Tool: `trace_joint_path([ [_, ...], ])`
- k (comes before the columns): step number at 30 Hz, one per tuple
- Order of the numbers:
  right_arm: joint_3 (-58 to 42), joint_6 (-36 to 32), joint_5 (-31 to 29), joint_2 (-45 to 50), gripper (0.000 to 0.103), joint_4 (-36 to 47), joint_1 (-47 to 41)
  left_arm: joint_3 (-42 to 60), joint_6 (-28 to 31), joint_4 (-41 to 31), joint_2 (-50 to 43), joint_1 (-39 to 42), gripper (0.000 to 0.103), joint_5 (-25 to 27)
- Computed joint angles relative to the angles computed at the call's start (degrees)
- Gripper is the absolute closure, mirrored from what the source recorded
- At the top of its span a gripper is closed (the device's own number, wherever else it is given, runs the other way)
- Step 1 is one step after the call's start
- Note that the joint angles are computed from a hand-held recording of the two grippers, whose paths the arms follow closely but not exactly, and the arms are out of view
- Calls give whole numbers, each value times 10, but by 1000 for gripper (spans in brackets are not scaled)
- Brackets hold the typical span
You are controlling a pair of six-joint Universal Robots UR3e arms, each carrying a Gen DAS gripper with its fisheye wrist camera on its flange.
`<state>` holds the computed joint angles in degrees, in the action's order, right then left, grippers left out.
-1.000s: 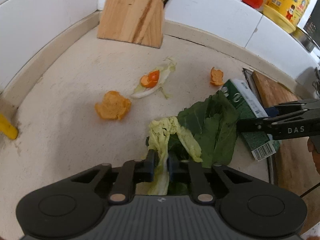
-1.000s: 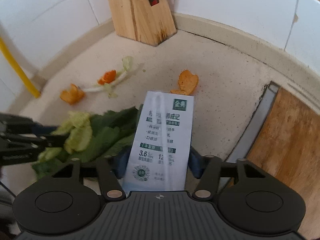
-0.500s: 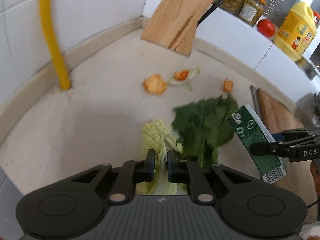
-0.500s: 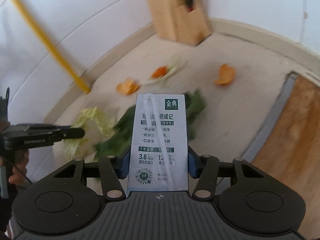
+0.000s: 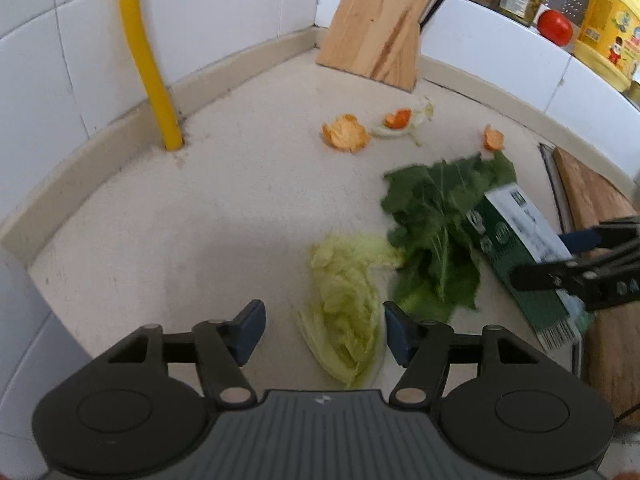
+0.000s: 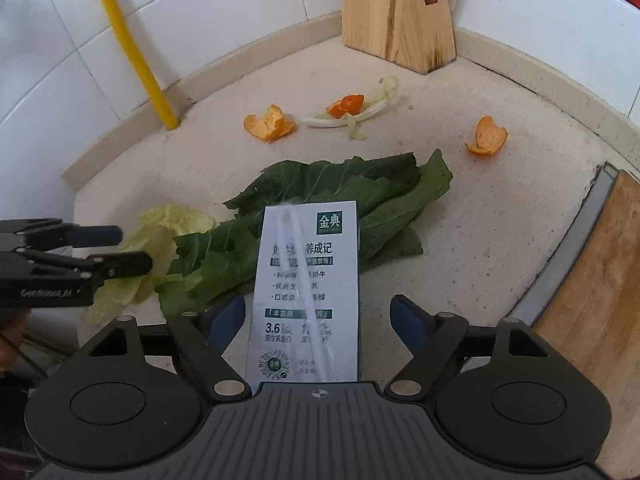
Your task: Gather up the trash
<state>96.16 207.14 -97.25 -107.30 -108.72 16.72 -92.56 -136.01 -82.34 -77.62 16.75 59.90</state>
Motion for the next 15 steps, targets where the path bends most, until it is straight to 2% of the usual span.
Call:
trace_joint_path([
  [2, -4, 13, -10, 11, 18, -1, 13, -32, 4, 10, 29, 11, 47, -7],
  [10, -16, 91, -88, 62, 15, -6, 83, -147, -30, 134, 103, -5, 47, 15],
  [12, -20, 104, -98, 70, 11, -5, 91, -168, -36, 152, 118, -2, 47, 13],
  [14, -26, 102, -95, 78, 0, 6, 94, -186, -41, 170, 129, 1, 47, 8],
  [15, -29, 107, -105, 85, 0, 10, 102, -191, -46, 175, 132, 2, 46, 7],
])
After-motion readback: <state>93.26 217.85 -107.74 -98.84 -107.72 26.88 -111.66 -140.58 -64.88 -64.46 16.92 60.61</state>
